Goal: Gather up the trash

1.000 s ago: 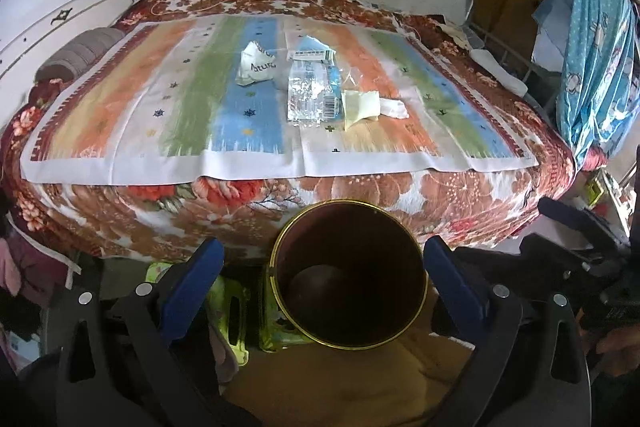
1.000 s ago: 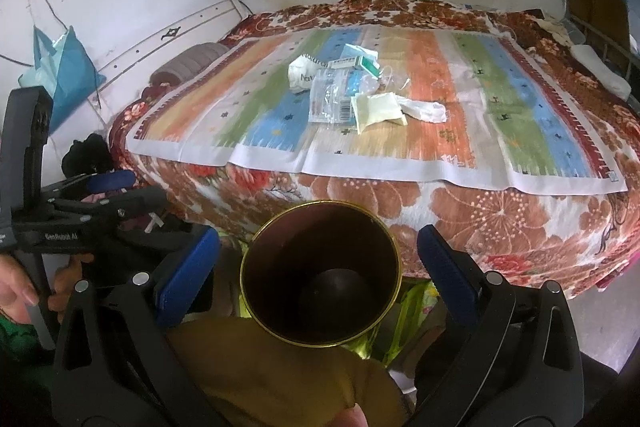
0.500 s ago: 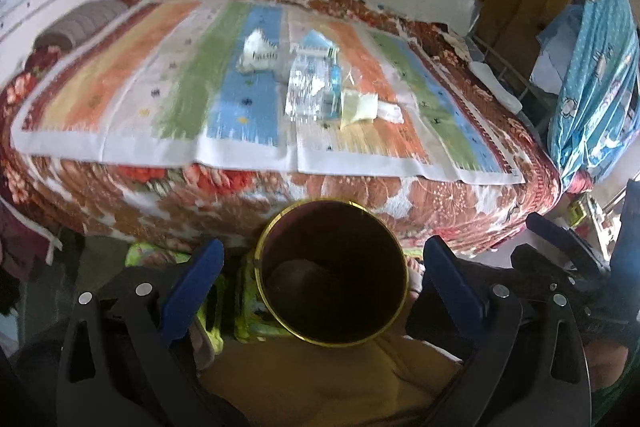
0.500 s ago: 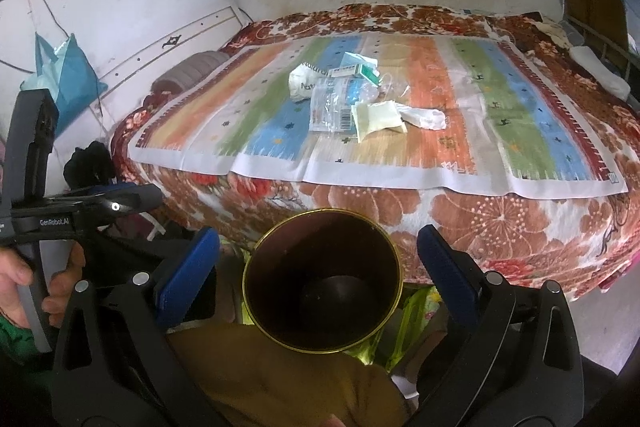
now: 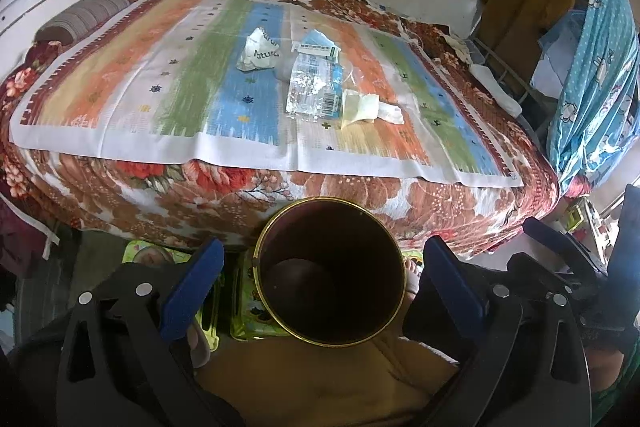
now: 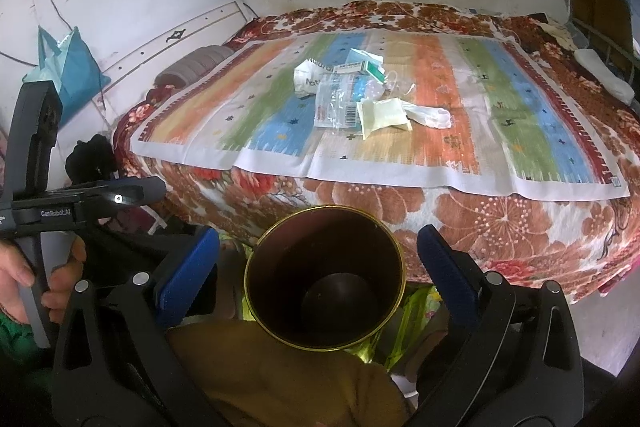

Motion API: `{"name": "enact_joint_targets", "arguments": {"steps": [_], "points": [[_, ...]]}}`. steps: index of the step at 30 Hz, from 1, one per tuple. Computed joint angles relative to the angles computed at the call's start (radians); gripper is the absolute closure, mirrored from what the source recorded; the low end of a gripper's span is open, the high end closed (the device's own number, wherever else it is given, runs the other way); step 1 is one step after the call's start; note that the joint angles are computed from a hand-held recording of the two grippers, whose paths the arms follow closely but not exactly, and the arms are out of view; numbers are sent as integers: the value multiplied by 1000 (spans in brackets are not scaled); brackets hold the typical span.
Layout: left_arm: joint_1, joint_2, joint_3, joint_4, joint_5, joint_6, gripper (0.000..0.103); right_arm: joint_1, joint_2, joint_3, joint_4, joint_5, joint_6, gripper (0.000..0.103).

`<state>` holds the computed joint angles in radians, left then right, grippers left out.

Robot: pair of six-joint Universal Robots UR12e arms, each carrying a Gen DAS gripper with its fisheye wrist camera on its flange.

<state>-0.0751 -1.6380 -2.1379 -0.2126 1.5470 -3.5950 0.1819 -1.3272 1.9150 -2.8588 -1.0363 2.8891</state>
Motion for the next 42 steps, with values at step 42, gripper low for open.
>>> {"name": "enact_joint_targets", "arguments": {"steps": [42], "points": [[64, -99, 176, -195, -50, 70, 7, 9, 78, -160, 79, -25, 40, 9]]}}
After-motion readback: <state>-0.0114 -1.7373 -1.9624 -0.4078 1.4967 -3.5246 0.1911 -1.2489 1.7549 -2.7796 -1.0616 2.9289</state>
